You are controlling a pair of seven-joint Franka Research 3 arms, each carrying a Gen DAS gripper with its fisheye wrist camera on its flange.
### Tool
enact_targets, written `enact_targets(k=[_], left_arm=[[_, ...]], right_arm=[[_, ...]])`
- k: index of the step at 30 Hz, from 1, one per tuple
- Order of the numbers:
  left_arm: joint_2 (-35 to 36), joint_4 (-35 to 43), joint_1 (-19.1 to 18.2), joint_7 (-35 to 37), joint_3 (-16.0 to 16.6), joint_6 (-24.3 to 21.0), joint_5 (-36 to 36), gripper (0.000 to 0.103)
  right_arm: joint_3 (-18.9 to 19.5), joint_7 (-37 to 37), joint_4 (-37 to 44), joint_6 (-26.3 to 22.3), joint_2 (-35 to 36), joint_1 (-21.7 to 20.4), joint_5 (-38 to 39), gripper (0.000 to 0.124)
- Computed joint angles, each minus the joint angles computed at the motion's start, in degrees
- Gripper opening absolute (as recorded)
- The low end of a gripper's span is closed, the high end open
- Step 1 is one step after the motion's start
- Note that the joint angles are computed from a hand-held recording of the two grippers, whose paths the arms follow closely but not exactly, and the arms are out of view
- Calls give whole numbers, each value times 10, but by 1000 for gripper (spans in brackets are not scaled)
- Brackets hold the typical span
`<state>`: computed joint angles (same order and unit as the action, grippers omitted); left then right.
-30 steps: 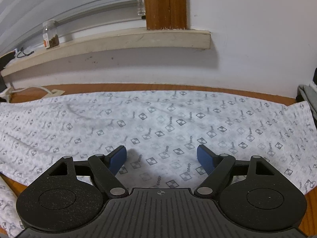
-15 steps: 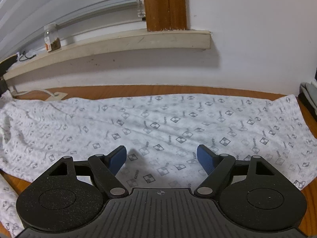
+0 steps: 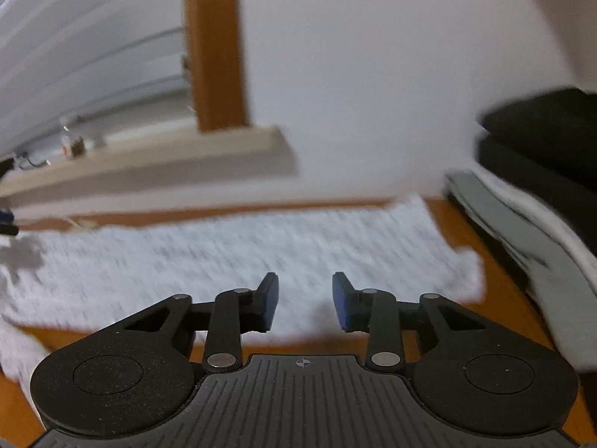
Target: Fold clothes
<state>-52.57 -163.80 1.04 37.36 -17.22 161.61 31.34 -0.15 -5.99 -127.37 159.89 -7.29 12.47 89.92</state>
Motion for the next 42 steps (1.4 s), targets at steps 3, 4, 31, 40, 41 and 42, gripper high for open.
enact_targets(k=[3, 4, 31, 40, 41, 42], left_arm=[[71, 31, 36, -32, -48, 55, 22, 103], [88, 36, 48, -41, -58, 73, 31, 103], [147, 17, 12, 20, 8, 163, -41, 103], [149, 16, 8, 40, 7, 162, -61, 103], [150, 16, 8, 40, 7, 163, -63, 103], [150, 16, 8, 41, 7, 164, -65, 103]], right_arm=[[-8, -19, -42, -3, -34, -7, -3, 35], [-11, -24, -52, -3, -43, -8, -5, 36], [-40, 256, -199, -1, -199, -40, -310, 63], [-97, 263, -187, -41, -177, 6, -308, 63], [-96, 255, -187, -40, -177, 9, -302, 59], [-96, 250, -187, -40, -177, 11, -297, 54]])
